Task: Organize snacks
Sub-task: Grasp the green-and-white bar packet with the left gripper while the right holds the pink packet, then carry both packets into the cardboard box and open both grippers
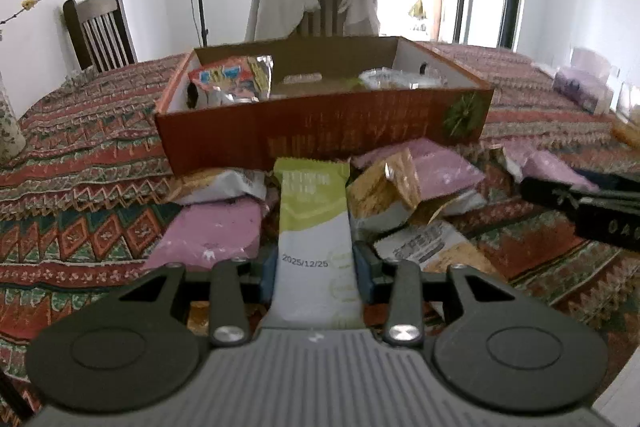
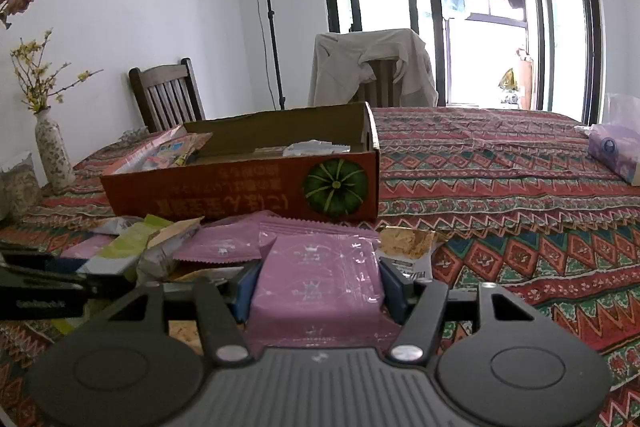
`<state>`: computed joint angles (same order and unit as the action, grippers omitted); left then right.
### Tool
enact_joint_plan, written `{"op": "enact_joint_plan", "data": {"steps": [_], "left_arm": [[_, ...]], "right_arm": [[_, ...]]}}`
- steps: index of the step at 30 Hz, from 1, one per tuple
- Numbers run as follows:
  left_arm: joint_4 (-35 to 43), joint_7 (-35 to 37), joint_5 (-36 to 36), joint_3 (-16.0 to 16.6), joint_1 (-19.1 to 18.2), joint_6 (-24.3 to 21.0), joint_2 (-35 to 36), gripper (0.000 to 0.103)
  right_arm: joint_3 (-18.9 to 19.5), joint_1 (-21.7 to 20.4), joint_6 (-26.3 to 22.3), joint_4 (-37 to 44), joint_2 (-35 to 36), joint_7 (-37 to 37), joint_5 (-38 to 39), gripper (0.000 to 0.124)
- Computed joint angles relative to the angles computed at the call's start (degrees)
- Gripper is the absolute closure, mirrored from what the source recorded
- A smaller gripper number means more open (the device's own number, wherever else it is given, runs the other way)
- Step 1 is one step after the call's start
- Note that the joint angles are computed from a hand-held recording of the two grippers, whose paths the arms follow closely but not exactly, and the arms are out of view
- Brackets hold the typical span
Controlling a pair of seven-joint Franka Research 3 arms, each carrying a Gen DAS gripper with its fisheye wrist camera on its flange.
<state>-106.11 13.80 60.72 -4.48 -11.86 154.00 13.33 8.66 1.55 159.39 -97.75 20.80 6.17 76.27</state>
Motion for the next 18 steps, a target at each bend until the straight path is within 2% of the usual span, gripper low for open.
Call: {"op": "enact_joint_plan", "data": {"steps": [9, 18], "left_arm": [[-0.38, -6.11, 6.49, 0.00, 0.01, 0.48, -2.11, 0.064], [-1.33, 0.84, -3.69, -1.14, 1.34, 1.40, -0.58, 0.064]], "right_arm": [[0.02, 0.01, 0.19, -0.27, -0.68, -1.82, 1.83, 0.063], [-0.42, 0.36, 0.12, -0.54, -0.75, -1.25, 1.20, 0.063]]}}
